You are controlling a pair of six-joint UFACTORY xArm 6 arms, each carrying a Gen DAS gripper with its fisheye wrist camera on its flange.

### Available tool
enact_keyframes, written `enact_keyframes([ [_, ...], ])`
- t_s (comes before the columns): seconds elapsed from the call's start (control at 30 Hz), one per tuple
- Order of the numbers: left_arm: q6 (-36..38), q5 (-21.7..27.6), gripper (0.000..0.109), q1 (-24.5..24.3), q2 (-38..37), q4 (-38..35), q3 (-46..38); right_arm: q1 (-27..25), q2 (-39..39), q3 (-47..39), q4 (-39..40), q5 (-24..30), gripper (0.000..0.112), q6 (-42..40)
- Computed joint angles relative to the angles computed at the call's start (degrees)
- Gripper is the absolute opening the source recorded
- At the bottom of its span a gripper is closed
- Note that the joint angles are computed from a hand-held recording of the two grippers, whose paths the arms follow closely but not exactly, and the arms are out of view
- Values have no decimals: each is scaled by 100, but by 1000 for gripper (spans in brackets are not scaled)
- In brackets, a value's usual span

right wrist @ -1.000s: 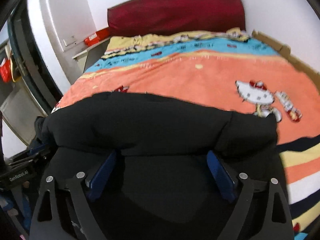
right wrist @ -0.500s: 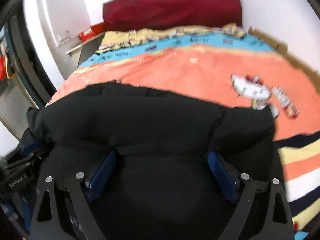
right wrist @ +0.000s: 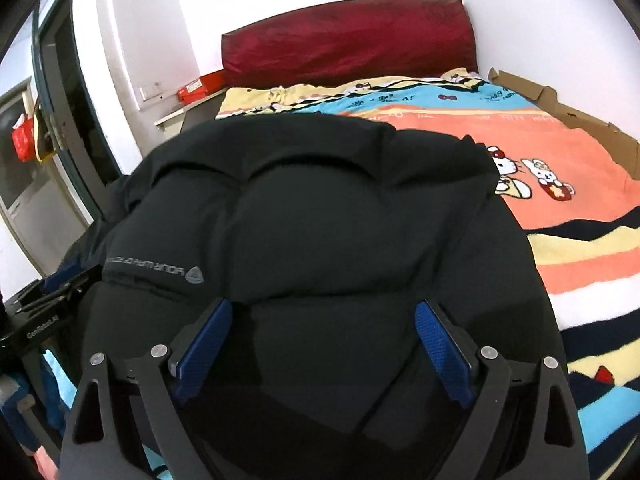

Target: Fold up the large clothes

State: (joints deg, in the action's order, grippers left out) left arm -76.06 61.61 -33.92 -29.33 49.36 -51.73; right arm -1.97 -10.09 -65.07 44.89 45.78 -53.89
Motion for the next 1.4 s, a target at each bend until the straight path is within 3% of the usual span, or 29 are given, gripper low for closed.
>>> enact_keyframes([
  [0.4, -130, 20, 66, -84, -67, 113, 120, 19, 58, -66, -137, -49, 92, 97],
  [0.67, -25, 121, 66, -134, -120, 74, 78, 8, -342, 205, 287, 150, 92, -254],
  [0.9, 169, 127, 66, 58, -572, -180, 319, -173, -4, -29, -85, 117, 92, 141],
  [1.0, 432, -156, 66, 280, -626, -377, 234, -160, -12, -195, -69, 232, 92, 181],
  [1.17, 1629, -825, 66, 745, 95, -1053, -459, 275, 177, -675, -28, 470, 92, 58],
  [1.3, 2325, -988, 66, 1059, 821, -1496, -1100, 663, 755, -1364, -462, 511, 92, 428],
  [1.4, 2539, -934, 66, 1376, 1314, -1860, -1546, 781, 1476, -2249, -636, 826, 92, 951],
])
